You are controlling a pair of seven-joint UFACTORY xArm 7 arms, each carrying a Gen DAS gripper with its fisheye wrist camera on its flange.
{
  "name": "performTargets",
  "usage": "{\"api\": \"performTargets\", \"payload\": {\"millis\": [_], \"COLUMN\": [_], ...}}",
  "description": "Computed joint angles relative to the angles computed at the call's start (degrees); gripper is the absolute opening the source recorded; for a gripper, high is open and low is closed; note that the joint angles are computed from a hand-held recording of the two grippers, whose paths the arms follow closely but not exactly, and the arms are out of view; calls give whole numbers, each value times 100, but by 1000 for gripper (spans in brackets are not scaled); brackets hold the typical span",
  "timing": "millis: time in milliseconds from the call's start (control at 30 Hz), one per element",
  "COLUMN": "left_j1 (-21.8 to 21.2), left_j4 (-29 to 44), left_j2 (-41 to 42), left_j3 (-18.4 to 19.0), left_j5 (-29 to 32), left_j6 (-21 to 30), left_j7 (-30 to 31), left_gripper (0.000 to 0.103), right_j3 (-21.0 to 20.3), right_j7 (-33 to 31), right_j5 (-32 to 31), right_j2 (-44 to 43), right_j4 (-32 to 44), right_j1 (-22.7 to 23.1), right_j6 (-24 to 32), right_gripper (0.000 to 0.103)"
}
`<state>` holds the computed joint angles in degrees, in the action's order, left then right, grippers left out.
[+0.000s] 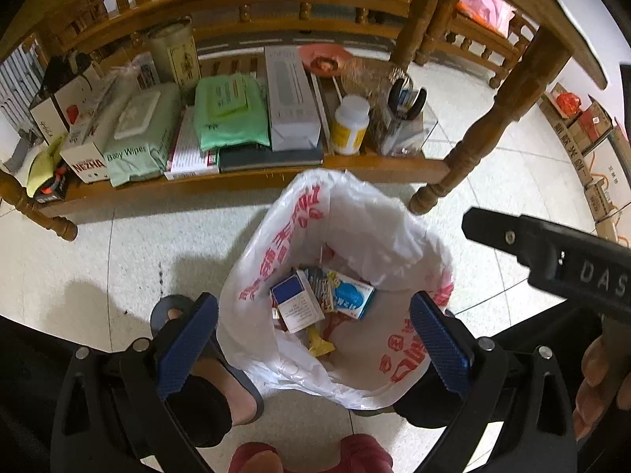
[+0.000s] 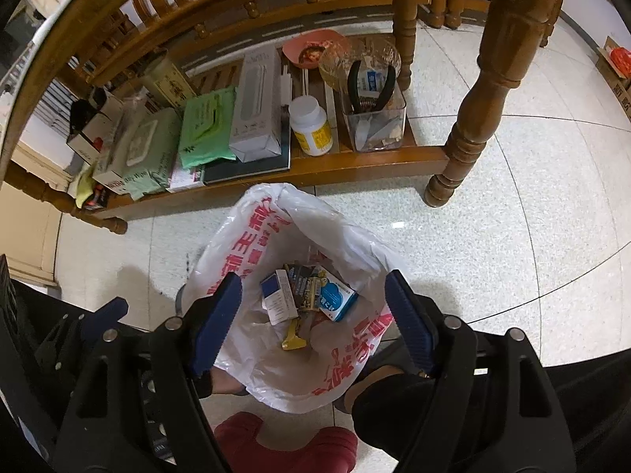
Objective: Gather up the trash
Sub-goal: 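Raise both open tools from the bag back over the table, then close the right tool on the white tissue while the left tool grips the red cigarette pack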
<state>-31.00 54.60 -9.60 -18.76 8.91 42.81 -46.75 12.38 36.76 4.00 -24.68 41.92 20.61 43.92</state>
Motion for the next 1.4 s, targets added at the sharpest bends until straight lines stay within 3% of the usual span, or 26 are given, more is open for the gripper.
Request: {"api": "performTargets", "payload": {"millis": [433, 633, 733, 933, 1133, 1400], "left_j1": [164, 325, 435, 667, 792, 473], "left_j4": [185, 434, 707, 1582, 2774, 4789], "left_j2": [-438, -836, -895, -731, -93, 1364], "left_j3": [-136, -80, -78, -136, -117, 285], "left_j5": [692, 511, 479, 632, 1006, 1469], "left_j6": [219, 269, 368, 680, 948, 1445], "left_j7": [-429, -210, -2, 404, 681, 966], "left_gripper": [95, 95, 95, 95, 95, 95], "right_j3": [-138, -196, -174, -82, -52, -151], "right_j7": [51, -120, -282, -656, -945, -1437], "right_j5": [400, 320, 154, -150, -467, -921], "right_j2": [-775, -1257, -1325, -1018, -176, 1892], "right_j4": [-85, 298, 700, 1769, 3120, 5907], "right_j1": [75, -59, -206, -458, -712, -760], "right_j6": [223, 731, 975, 1257, 1426, 1982], "right_gripper": [74, 74, 79, 80, 89, 91]}}
